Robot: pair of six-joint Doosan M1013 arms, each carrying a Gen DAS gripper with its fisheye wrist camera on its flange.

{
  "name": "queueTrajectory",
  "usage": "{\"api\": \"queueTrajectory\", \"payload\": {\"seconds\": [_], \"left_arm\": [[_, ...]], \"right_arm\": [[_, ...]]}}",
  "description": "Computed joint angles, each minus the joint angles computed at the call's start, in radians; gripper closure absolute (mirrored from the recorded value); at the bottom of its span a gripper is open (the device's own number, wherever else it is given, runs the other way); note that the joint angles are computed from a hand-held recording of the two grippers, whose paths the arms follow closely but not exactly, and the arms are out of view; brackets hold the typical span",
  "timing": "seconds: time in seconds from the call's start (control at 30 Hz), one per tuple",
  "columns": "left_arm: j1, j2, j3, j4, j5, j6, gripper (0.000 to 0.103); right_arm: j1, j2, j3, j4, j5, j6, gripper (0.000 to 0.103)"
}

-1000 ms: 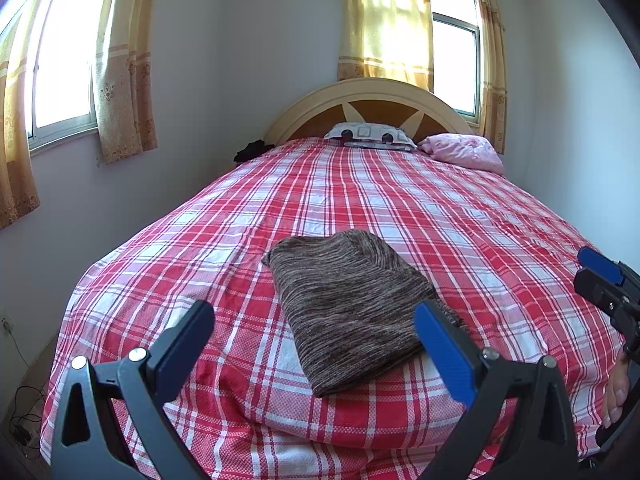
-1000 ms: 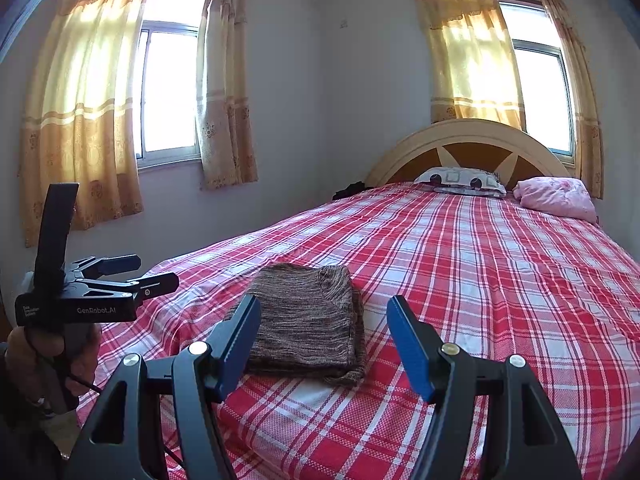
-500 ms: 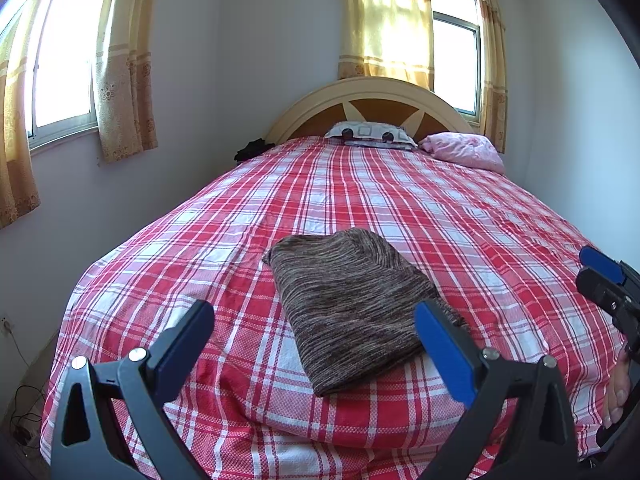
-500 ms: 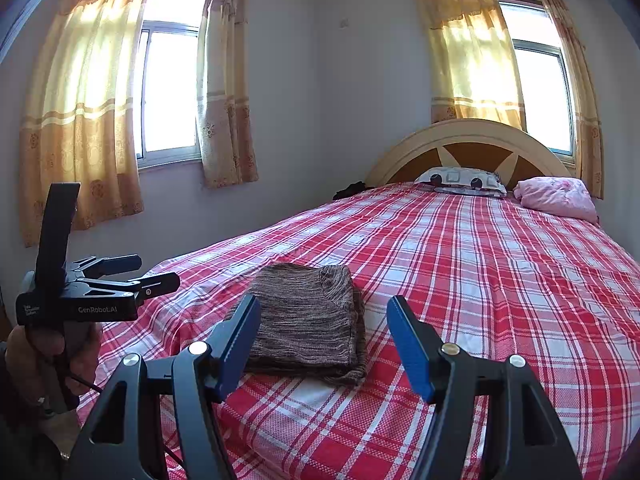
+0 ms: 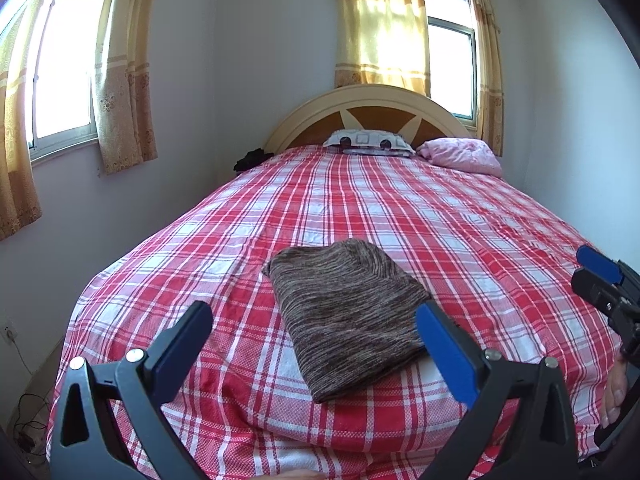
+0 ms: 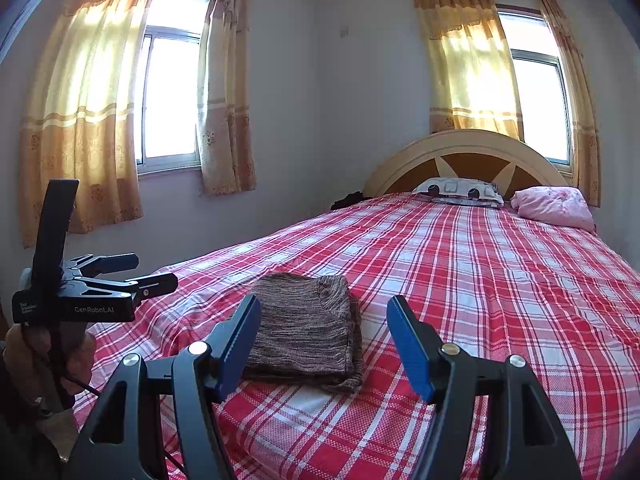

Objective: Fold small clothes

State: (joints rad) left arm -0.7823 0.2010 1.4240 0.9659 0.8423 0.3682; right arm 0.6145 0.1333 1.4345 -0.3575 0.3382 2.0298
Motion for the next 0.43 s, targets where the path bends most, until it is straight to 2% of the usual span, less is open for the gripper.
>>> {"api": "queueTrajectory", "payload": {"seconds": [0.23, 0.43], "left_arm": [[0.005, 0.004, -0.006, -0.020, 0.006, 0.017, 0.000], [0.019, 0.001, 0.006, -0.037, -0.019, 0.017, 0.000]], "right_arm": [[0.000, 0.002, -0.001, 0.030, 0.005, -0.032, 0.037], [-0.005, 0.007, -0.006, 0.085, 0.018, -0.076, 0.037]]}}
